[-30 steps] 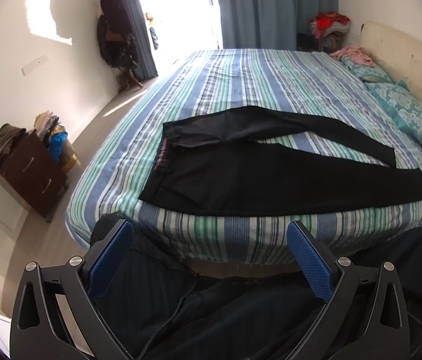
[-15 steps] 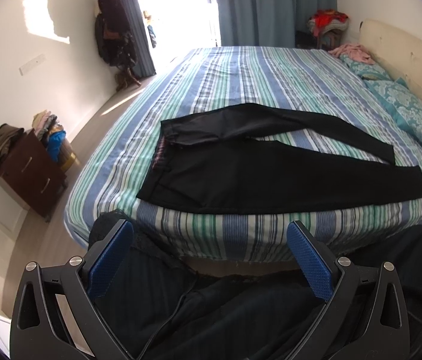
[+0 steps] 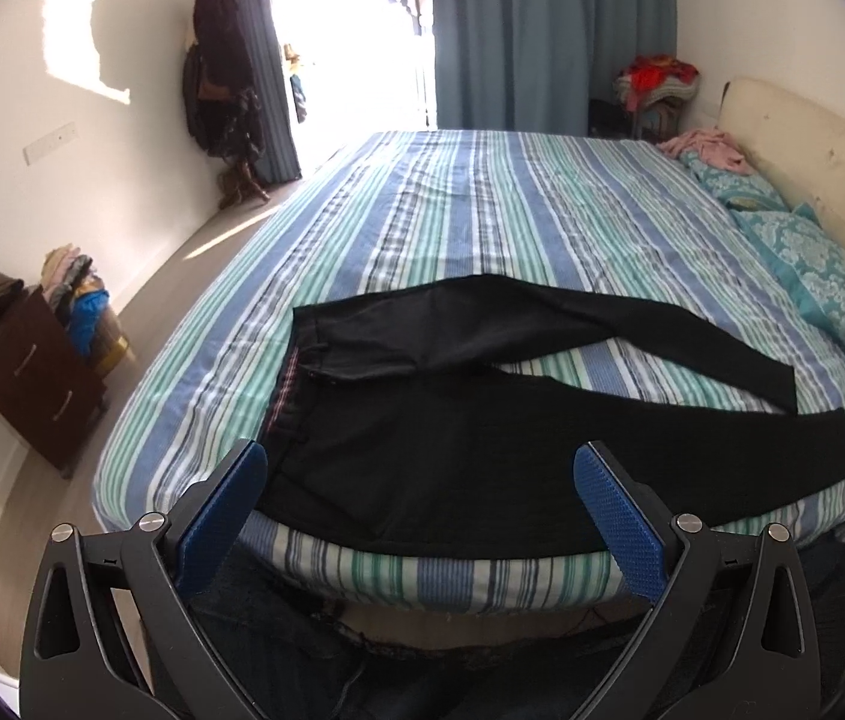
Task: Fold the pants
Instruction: 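Move both tools down toward the black trousers, then grasp a trouser leg hem with the right tool and lift it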
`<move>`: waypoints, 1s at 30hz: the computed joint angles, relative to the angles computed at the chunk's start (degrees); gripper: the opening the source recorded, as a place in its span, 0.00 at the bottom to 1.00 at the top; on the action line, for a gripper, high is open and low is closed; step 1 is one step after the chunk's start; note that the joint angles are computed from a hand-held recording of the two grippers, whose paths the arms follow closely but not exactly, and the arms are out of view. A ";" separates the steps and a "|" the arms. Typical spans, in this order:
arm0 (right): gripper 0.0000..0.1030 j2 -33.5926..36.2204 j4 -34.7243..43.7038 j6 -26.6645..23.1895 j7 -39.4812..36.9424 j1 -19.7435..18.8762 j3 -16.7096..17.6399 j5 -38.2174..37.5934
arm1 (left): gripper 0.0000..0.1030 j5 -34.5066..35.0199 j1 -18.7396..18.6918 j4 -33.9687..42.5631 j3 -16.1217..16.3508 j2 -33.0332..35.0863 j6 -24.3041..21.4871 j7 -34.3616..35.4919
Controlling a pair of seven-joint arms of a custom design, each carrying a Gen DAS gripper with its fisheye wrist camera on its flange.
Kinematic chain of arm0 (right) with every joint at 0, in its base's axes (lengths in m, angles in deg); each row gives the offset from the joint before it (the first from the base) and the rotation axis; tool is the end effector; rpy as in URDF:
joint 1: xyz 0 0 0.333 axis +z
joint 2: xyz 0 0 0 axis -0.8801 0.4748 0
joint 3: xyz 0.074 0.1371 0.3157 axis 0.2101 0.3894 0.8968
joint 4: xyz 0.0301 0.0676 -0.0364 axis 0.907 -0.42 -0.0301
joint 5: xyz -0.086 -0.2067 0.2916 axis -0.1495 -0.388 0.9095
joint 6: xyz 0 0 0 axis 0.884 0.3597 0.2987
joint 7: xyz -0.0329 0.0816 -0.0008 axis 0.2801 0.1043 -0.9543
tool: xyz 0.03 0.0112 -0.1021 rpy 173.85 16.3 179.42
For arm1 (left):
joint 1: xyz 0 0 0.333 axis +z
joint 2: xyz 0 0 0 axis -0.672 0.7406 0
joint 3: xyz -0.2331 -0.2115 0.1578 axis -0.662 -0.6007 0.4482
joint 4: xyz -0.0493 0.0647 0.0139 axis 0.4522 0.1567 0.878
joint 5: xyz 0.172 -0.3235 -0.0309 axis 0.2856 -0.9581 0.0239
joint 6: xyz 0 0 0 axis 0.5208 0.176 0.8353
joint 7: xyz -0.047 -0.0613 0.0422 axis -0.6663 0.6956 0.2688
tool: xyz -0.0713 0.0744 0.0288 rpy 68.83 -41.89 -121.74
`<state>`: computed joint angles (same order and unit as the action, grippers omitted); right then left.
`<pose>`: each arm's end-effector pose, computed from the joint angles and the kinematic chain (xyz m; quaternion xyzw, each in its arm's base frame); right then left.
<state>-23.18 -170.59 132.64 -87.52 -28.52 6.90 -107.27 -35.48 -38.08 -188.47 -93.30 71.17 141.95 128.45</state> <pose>0.4205 0.3320 0.4591 -0.3767 0.8255 -0.3795 0.1805 0.5842 -0.0470 0.4765 -0.5067 0.7681 -0.3032 0.2478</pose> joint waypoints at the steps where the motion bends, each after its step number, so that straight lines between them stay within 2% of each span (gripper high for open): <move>1: 1.00 0.15 -2.46 3.36 -0.47 -1.55 -1.30 0.88 | 1.00 5.32 -2.02 0.05 2.25 1.19 0.37 -4.91; 5: 0.98 1.89 -8.52 13.06 -7.43 -7.00 -5.16 -1.80 | 1.00 25.52 -10.30 1.72 12.41 6.31 -1.29 -24.07; 7: 0.93 3.58 -9.63 18.24 -14.42 -10.10 -7.09 -3.33 | 0.99 32.65 -14.04 3.52 16.82 8.98 -3.26 -31.61; 8: 0.83 5.32 -8.94 19.70 -19.27 -11.49 -7.89 -2.92 | 0.99 35.33 -15.36 4.52 18.36 10.18 -4.37 -34.59; 9: 0.75 6.92 -8.56 22.20 -23.79 -13.00 -8.76 -2.32 | 0.99 37.75 -16.51 5.54 19.65 11.24 -5.53 -37.27; 11: 0.67 10.26 -7.51 26.29 -31.87 -15.41 -10.30 -0.52 | 0.99 41.73 -17.87 7.16 21.16 12.81 -7.20 -41.27; 12: 0.67 12.24 -6.42 27.36 -34.93 -16.00 -11.05 -0.27 | 0.99 43.80 -18.61 7.75 21.91 13.51 -7.45 -43.17; 13: 0.67 14.09 -5.36 27.81 -37.34 -16.12 -11.76 -0.35 | 0.99 45.90 -19.34 8.29 22.69 14.21 -7.43 -44.98; 15: 0.67 18.31 -1.97 24.80 -42.05 -15.47 -13.23 0.12 | 0.99 49.74 -20.62 9.51 24.06 15.59 -7.77 -48.28; 17: 0.67 20.95 -0.46 24.63 -44.28 -15.14 -14.77 0.01 | 0.99 52.31 -20.77 11.30 24.07 17.10 -9.68 -50.20; 18: 0.52 20.88 -1.00 26.86 -43.40 -15.09 -15.72 -1.41 | 0.99 53.23 -20.48 12.34 23.64 17.76 -11.05 -50.70; 19: 0.31 20.33 -1.57 29.46 -44.14 -15.76 -16.07 -1.45 | 0.99 54.10 -20.15 13.37 23.13 18.38 -12.14 -51.19; 20: 0.06 20.17 -0.87 30.08 -48.73 -17.21 -15.52 1.93 | 0.99 54.79 -19.64 14.15 22.47 18.80 -12.59 -51.64; 21: 0.05 19.38 -0.20 30.14 -51.81 -17.90 -15.63 4.01 | 0.99 55.17 -18.93 15.06 21.59 19.21 -12.76 -52.01; 23: 0.05 17.21 1.89 30.47 -54.71 -18.57 -17.66 3.24 | 0.99 55.50 -17.67 17.90 19.67 20.38 -13.53 -53.20; 25: 0.05 17.25 7.55 28.83 -58.06 -21.01 -19.54 4.63 | 0.99 54.67 -15.91 21.94 16.76 22.00 -14.80 -53.95; 26: 0.05 18.45 12.08 27.10 -59.38 -23.28 -19.30 5.92 | 0.99 54.36 -15.26 24.15 15.35 23.04 -15.14 -54.50; 27: 0.21 20.51 17.08 25.83 -60.70 -23.94 -21.06 8.72 | 0.99 54.41 -15.04 26.29 14.45 24.04 -15.53 -55.19; 28: 0.38 23.12 22.08 25.10 -62.19 -23.27 -24.43 13.58 | 0.99 54.63 -15.13 28.50 13.89 25.11 -16.20 -55.86; 29: 0.67 25.89 27.09 22.88 -62.52 -23.44 -26.45 17.49 | 0.99 54.67 -15.09 30.57 13.25 26.16 -16.77 -56.25; 30: 0.70 28.06 31.23 19.96 -61.19 -24.61 -26.47 18.23 | 0.99 54.63 -15.00 32.08 12.74 26.98 -16.99 -56.62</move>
